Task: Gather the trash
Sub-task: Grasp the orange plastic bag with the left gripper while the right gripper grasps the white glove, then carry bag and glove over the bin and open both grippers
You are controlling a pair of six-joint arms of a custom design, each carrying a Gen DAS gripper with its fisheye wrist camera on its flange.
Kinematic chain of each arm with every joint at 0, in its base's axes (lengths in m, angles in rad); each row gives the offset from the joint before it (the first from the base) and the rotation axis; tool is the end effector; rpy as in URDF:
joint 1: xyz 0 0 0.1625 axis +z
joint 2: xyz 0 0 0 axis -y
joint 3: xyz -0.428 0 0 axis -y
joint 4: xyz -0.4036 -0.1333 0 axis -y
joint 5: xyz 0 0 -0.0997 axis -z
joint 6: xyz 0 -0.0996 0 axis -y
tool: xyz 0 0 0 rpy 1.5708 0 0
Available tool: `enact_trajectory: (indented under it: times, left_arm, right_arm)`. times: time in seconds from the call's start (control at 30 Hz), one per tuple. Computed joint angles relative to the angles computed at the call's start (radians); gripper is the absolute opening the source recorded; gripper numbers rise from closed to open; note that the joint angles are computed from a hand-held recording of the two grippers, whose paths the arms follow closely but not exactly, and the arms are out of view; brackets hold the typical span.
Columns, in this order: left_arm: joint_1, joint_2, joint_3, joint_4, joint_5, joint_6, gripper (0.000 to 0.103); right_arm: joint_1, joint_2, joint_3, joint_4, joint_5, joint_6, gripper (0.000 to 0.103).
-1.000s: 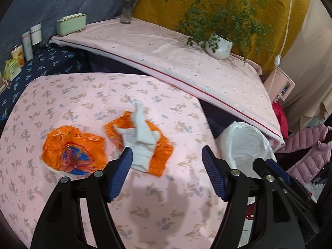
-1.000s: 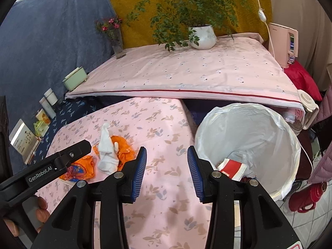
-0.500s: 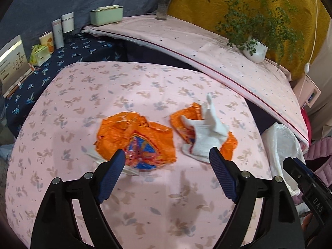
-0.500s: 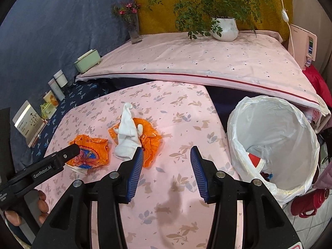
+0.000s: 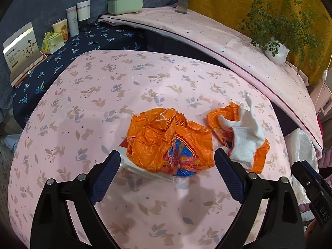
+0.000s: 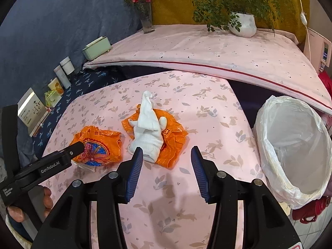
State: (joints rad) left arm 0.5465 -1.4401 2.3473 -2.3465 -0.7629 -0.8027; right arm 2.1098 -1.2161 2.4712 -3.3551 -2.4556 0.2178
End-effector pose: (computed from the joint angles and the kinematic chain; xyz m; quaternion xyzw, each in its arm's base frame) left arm -0.2301 -0.3803 0.1876 0.1271 0.9090 -0.2736 0.2875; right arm 0.2494 -0.3074 0.1761 0.0290 -0.8790 0.3723 0.2967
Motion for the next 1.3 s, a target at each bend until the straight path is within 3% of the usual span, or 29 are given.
enact_trajectory:
  times: [0.2, 0.4, 0.53, 0.6, 0.63, 0.73, 0.77, 0.87, 1.3]
  left_arm:
    - [0.048, 0.057, -0.037, -0.037, -0.001, 0.064, 0.085]
    - [0.087, 0.103, -0.064, -0.062, -0.02, 0.106, 0.067]
    - [0.091, 0.123, -0.073, -0.08, -0.018, 0.141, 0.046]
    - [0.088, 0.13, -0.076, -0.09, -0.018, 0.151, 0.041]
    - [0.087, 0.133, -0.076, -0.098, -0.018, 0.161, 0.038]
    - [0.072, 0.141, -0.08, -0.111, -0.015, 0.184, 0.027]
    - [0.07, 0.142, -0.083, -0.116, -0.023, 0.189, 0.025]
    - [0.058, 0.14, -0.087, -0.131, -0.036, 0.196, 0.022]
    - [-0.059, 0.117, -0.11, -0.137, -0.051, 0.176, 0.02]
  right_arm:
    - [-0.042, 0.062, -0.049, -0.021, 0.039, -0.03, 0.047]
    - [-0.085, 0.121, -0.101, -0.028, 0.068, -0.065, 0.047]
    - [-0.112, 0.153, -0.131, -0.033, 0.08, -0.074, 0.047]
    - [-0.128, 0.16, -0.14, -0.029, 0.095, -0.075, 0.047]
    - [-0.136, 0.163, -0.144, -0.02, 0.106, -0.074, 0.045]
    - [-0.149, 0.17, -0.149, -0.015, 0.118, -0.078, 0.023]
    - [-0.151, 0.169, -0.149, -0.009, 0.123, -0.079, 0.015]
    - [-0.149, 0.161, -0.143, -0.016, 0.129, -0.089, 0.008]
    - [-0.049, 0.022, -0.103, -0.053, 0.086, -0.122, 0.007]
